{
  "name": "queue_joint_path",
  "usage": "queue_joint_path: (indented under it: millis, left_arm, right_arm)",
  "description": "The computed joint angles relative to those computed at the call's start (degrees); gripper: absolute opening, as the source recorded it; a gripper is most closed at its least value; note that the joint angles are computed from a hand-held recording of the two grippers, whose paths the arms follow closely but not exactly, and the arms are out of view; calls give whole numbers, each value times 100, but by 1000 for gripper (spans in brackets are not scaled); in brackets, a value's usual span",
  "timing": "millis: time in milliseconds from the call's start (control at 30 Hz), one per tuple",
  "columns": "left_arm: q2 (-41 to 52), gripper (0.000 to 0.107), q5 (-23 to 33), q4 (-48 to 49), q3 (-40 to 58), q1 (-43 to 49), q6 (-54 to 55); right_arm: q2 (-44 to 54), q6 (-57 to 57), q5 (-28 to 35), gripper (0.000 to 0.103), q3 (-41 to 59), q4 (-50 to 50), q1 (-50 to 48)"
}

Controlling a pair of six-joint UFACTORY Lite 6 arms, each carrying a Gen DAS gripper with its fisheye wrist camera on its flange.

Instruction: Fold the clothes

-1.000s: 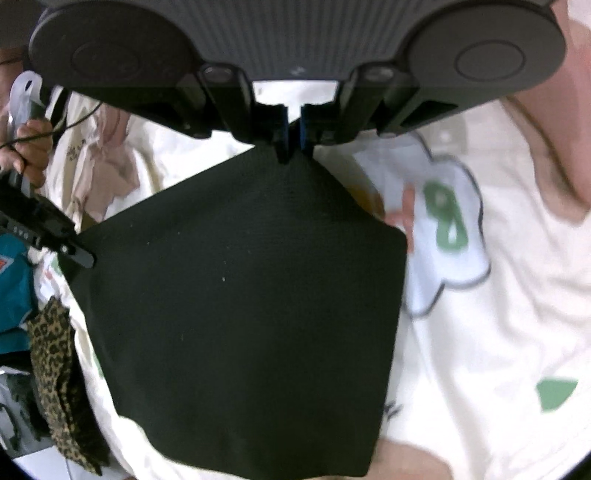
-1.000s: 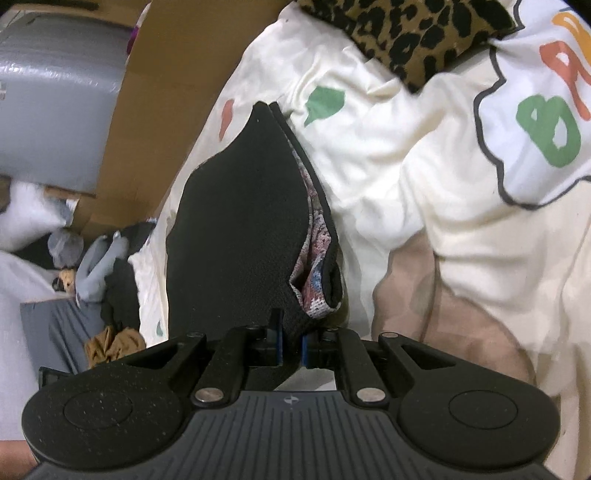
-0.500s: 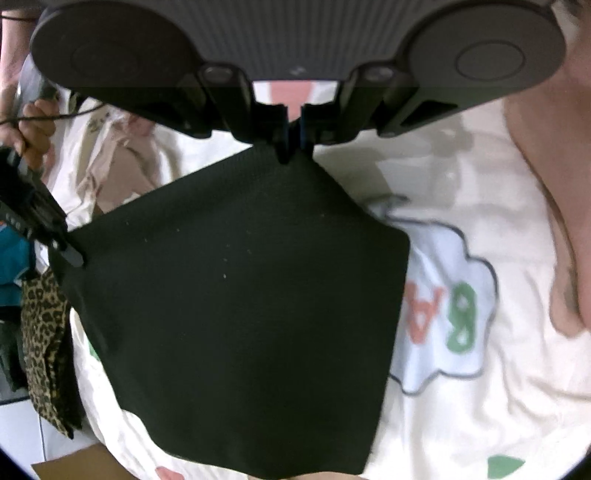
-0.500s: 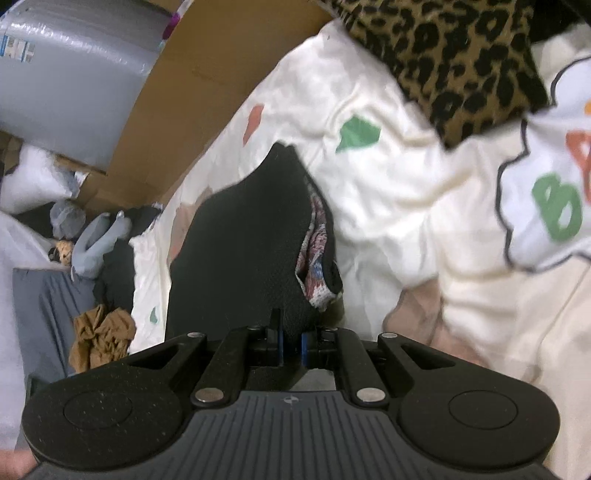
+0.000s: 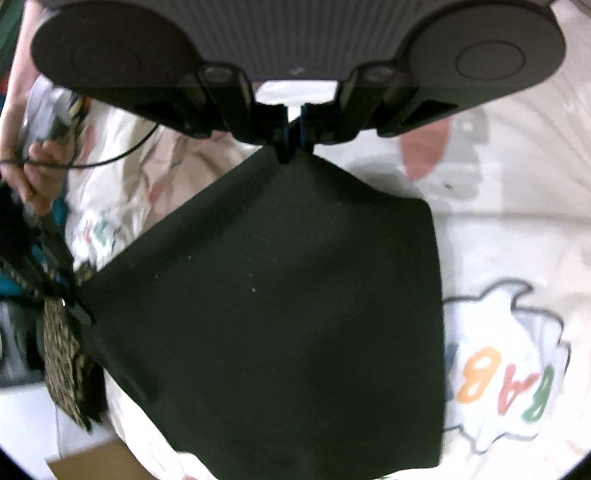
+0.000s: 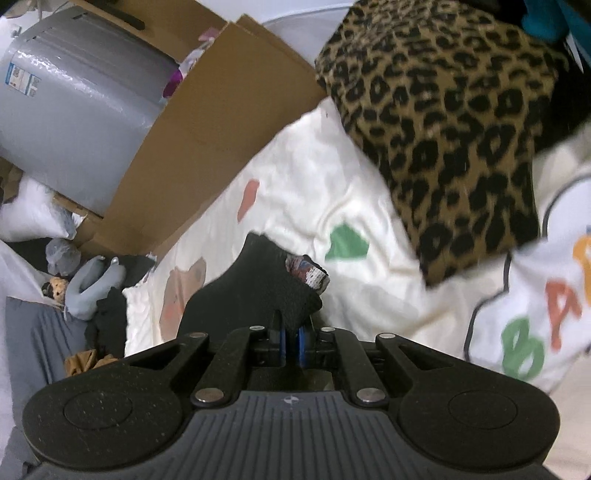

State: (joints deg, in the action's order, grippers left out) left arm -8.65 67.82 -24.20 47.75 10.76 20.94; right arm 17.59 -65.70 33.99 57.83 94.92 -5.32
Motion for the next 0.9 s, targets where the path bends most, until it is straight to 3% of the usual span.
queue_joint_path:
  millis: [533,667,767,833,900]
  left_arm:
    - [-417,7,-841,-860,-1086,-1318,-584]
    - [180,22,-198,-481,-378,-1527,-526]
    - [250,56,431,-190,285,-1319,-8]
    - [385,58,741,-50,804,-1305,84]
    - [659,59,647,58,1179,-1518,-2]
  right_arm:
    - [851,477,-316,5,1058,-597,-166]
    - [904,695,-439,10,990,-817,-225]
    - [713,549,-481,17,680,-694,-287]
    - [586,441,-446,17,467,-567,-351]
    - [408,290,-379,18,217,-396,-401]
